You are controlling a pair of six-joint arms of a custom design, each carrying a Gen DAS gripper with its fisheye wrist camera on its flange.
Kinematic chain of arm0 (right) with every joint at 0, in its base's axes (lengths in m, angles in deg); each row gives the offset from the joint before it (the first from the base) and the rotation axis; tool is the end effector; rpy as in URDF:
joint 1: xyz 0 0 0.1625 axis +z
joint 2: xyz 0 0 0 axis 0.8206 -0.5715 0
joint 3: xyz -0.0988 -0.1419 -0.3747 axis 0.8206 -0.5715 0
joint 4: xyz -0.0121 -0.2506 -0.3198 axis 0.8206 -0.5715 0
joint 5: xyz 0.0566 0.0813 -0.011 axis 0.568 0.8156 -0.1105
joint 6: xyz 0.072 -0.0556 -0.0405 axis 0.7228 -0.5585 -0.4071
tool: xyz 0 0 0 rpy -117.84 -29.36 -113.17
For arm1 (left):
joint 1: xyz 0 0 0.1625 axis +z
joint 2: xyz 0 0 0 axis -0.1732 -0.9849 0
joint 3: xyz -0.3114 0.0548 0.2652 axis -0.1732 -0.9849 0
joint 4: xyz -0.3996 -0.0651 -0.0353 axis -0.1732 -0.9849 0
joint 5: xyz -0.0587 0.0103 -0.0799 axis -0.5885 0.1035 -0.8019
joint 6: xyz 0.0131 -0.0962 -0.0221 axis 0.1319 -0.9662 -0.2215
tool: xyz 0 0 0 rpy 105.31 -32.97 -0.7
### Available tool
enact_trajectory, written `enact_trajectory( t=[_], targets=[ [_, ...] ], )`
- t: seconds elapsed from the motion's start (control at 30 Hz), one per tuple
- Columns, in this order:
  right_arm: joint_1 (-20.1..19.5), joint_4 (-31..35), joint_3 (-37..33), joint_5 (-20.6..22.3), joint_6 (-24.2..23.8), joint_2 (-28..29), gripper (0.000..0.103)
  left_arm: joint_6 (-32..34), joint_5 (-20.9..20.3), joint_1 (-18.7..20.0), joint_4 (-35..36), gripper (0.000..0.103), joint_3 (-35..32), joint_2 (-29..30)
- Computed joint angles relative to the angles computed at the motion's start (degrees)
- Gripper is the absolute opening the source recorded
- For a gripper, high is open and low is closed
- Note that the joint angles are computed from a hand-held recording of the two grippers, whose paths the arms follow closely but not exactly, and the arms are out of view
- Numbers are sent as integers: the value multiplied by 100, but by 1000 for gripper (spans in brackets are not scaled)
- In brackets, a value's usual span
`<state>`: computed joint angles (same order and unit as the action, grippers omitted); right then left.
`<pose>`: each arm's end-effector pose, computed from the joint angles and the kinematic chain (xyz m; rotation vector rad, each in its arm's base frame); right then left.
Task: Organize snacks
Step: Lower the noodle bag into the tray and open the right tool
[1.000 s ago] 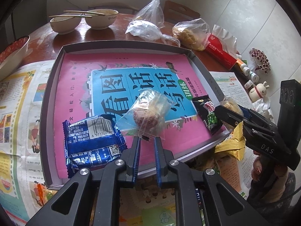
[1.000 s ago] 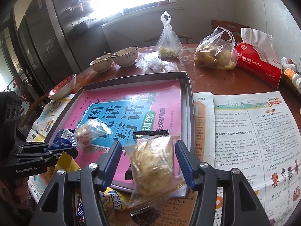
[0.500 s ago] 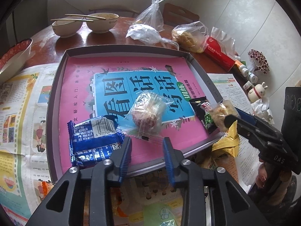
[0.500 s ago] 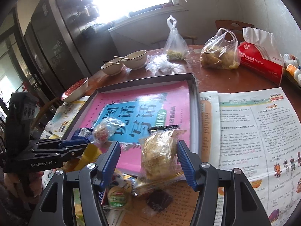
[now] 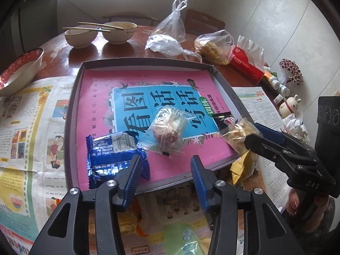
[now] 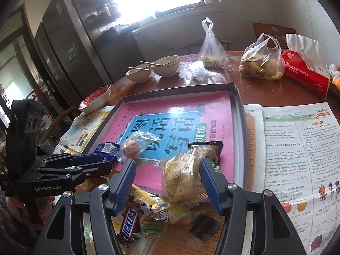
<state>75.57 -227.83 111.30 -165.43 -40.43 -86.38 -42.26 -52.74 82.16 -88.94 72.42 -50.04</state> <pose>0.4076 -0.3884 -0.0738 0.0505 -2.4165 1.1449 0.0119 -0.4858 0.3265 1.0261 2.6488 -0.3003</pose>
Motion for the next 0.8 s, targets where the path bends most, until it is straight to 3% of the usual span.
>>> enact_trajectory(
  t=[0.37,0.8],
  targets=[
    [91,75,-252,103,-219,117,61,37,-14,60,-79,58,40,-213],
    [332,43,-302,-208,-278,150,61,163,-164,58,-100,61,198,-570]
  ],
)
